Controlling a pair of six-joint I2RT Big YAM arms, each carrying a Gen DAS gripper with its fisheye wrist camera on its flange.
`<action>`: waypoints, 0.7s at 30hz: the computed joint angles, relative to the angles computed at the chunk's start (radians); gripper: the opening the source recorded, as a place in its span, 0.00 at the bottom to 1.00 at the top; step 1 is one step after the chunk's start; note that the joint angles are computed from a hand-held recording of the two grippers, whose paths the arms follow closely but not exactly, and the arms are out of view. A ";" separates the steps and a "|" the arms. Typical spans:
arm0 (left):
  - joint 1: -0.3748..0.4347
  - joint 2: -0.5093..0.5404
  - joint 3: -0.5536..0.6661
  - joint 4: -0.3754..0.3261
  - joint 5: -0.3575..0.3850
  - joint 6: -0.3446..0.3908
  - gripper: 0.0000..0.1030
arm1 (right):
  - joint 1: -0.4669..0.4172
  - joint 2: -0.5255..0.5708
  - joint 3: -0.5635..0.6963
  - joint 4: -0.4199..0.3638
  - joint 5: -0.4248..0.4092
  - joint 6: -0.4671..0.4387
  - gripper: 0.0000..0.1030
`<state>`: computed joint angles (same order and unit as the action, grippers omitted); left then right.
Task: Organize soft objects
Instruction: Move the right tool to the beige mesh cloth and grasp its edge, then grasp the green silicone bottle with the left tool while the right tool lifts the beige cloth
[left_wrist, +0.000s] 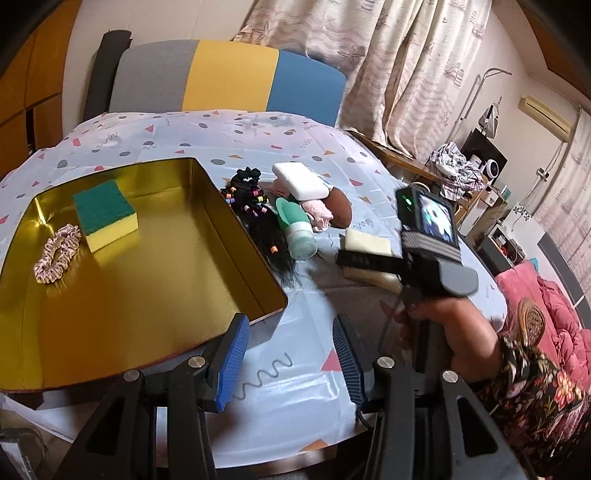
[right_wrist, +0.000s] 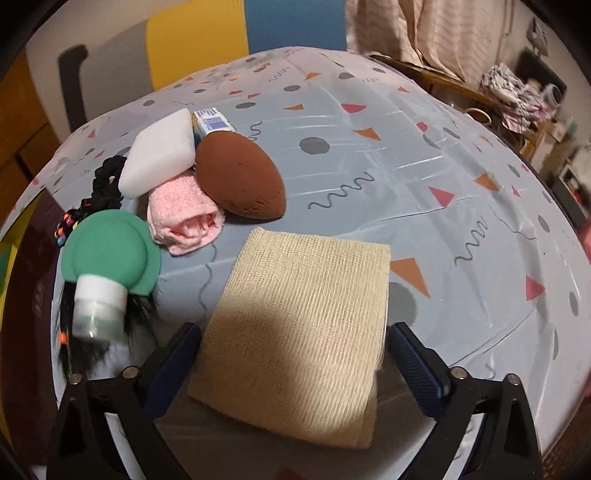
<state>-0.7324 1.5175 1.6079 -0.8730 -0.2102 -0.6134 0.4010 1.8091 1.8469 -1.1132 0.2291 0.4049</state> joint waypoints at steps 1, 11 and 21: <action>0.002 0.008 0.013 -0.005 0.002 0.001 0.46 | -0.005 -0.014 -0.020 0.016 -0.003 -0.016 0.89; 0.047 0.141 0.240 -0.104 0.048 -0.017 0.46 | -0.059 -0.124 -0.186 0.187 -0.057 -0.061 0.49; 0.076 0.452 0.706 -0.427 0.048 -0.015 0.47 | -0.066 -0.164 -0.275 0.326 -0.069 -0.080 0.49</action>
<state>-0.6560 1.9695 2.3136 -1.2997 -0.1622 -0.6286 0.3345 1.6452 1.5715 -0.7876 0.1604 0.3246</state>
